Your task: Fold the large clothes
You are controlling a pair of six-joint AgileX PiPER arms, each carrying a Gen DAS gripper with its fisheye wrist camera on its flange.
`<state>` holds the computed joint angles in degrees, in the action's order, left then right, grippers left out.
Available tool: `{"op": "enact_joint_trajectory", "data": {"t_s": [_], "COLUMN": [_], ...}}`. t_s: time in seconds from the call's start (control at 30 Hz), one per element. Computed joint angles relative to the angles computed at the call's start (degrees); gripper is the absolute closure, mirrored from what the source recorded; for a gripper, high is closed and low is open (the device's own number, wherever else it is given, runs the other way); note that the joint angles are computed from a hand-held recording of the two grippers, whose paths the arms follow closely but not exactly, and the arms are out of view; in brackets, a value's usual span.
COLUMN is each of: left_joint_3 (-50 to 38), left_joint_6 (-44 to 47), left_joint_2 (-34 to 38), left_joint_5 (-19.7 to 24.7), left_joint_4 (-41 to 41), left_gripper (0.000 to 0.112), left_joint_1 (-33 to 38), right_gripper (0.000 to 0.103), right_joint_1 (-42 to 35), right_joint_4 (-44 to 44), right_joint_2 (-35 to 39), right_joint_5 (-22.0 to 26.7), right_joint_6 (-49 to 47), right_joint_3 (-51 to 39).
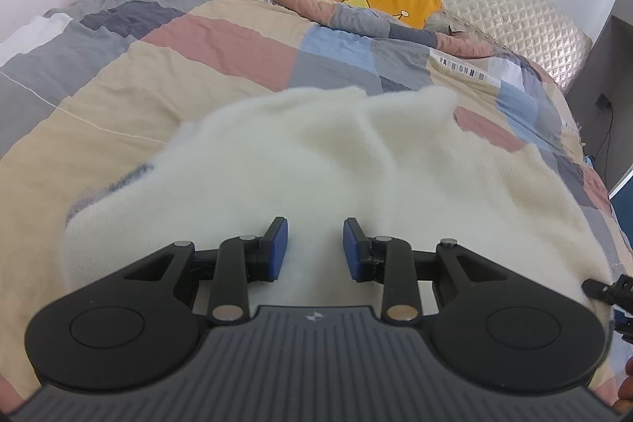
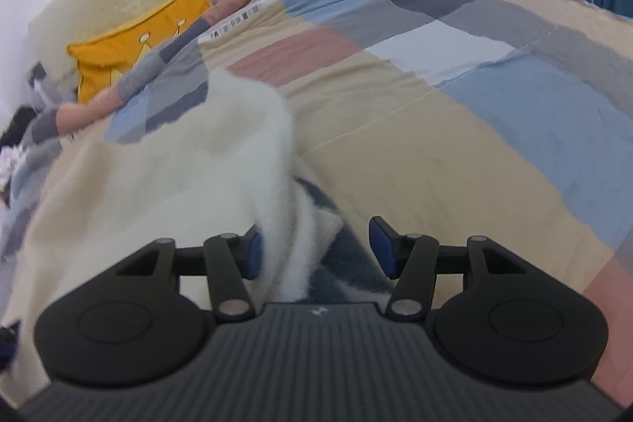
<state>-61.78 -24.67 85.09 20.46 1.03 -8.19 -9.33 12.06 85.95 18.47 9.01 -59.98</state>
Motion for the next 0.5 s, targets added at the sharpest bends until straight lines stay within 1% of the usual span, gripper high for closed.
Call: {"op": "enact_joint_trajectory", "data": {"t_s": [0.1,0.17,0.2,0.23,0.3,0.37,0.4,0.43,0.5], "left_joint_3": [0.0,0.1,0.3,0.6,2.0,3.9,5.3,6.3,7.7], "left_joint_6": [1.8,4.9,6.3,7.7,12.2,16.3,18.6,20.4,23.3], "left_joint_2": [-0.1,-0.4,-0.8,-1.4,-3.1,-5.5,-7.0,-8.4,-10.6], "left_joint_5": [0.0,0.2,0.4,0.8,0.8,1.1,0.9,1.3,2.4], "left_joint_4": [-2.8,-6.7,-8.3,-10.3,-15.8,-21.0,-23.6,-25.6,-29.2], "left_gripper": [0.077,0.076,0.076,0.075,0.072,0.072,0.071,0.070,0.068], "left_joint_1": [0.6,1.4,1.9,2.3,3.4,4.3,4.5,4.7,4.9], "right_gripper": [0.047,0.047,0.047,0.047,0.044,0.044,0.044,0.044,0.044], "right_joint_1": [-1.0,-2.3,-3.3,-3.7,-5.1,-5.7,-6.1,-6.5,-7.7], "right_joint_4": [8.0,15.7,20.9,24.2,32.7,37.7,42.1,44.3,50.2], "right_joint_2": [-0.4,-0.9,-1.3,-2.4,-4.8,-6.8,-8.5,-9.4,-11.2], "right_joint_5": [0.9,2.1,2.9,3.4,4.4,5.5,6.0,6.8,9.7], "right_joint_6": [-5.2,-10.6,-14.1,-15.7,-20.7,-23.5,-27.1,-28.9,-34.1], "right_joint_3": [0.0,0.1,0.3,1.0,3.0,4.3,5.9,6.7,8.5]}}
